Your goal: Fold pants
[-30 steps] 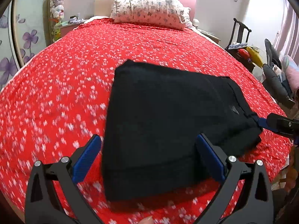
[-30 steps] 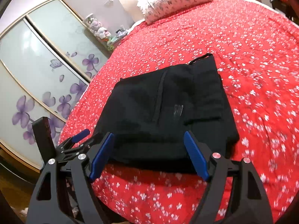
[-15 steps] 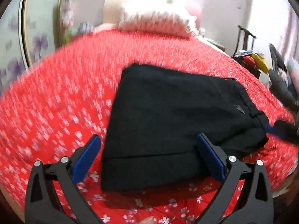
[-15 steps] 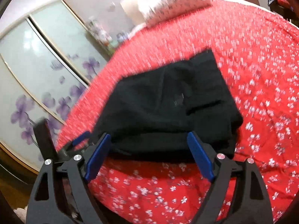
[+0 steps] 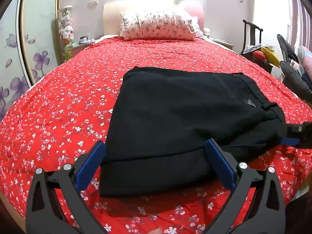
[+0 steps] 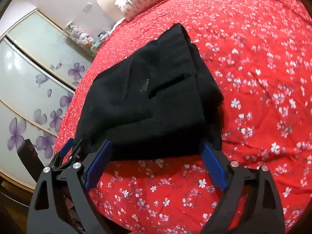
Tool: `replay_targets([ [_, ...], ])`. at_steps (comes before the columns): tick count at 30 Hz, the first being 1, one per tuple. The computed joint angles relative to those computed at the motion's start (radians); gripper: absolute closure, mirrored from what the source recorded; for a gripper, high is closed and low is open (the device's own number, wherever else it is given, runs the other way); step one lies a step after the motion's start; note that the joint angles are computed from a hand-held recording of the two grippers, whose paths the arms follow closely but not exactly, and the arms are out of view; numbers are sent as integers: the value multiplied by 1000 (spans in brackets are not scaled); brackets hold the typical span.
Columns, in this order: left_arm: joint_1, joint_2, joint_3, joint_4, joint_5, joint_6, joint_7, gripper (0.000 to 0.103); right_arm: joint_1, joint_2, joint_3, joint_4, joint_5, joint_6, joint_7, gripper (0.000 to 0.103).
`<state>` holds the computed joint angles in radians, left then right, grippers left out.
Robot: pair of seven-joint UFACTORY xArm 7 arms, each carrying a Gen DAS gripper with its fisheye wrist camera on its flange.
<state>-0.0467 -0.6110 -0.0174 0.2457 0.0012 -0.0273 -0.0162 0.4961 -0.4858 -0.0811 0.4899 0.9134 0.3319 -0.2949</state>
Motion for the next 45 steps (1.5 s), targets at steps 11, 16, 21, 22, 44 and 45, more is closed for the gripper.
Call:
replay_targets([
  [11,-40,20,52,-12,1,-57,42,2,-32,-110,-48,-55,-114,-144,135,11],
  [16,-71,26,85,-9,-8,-64,57,2,231,22,-348,91,94,-85,-106,17],
  [21,-134,30,157,-23,-14,-105,97,2,148,195,-287,198,-2,46,-31,20],
  [22,-142,31,167,-27,-13,-117,104,2,142,216,-284,217,7,73,-44,20],
  [44,-307,-29,523,-16,6,-281,36,2,-91,293,-87,334,121,283,-207,19],
  [45,-313,-25,540,-6,7,-270,26,2,-108,313,-76,345,106,292,-182,20],
])
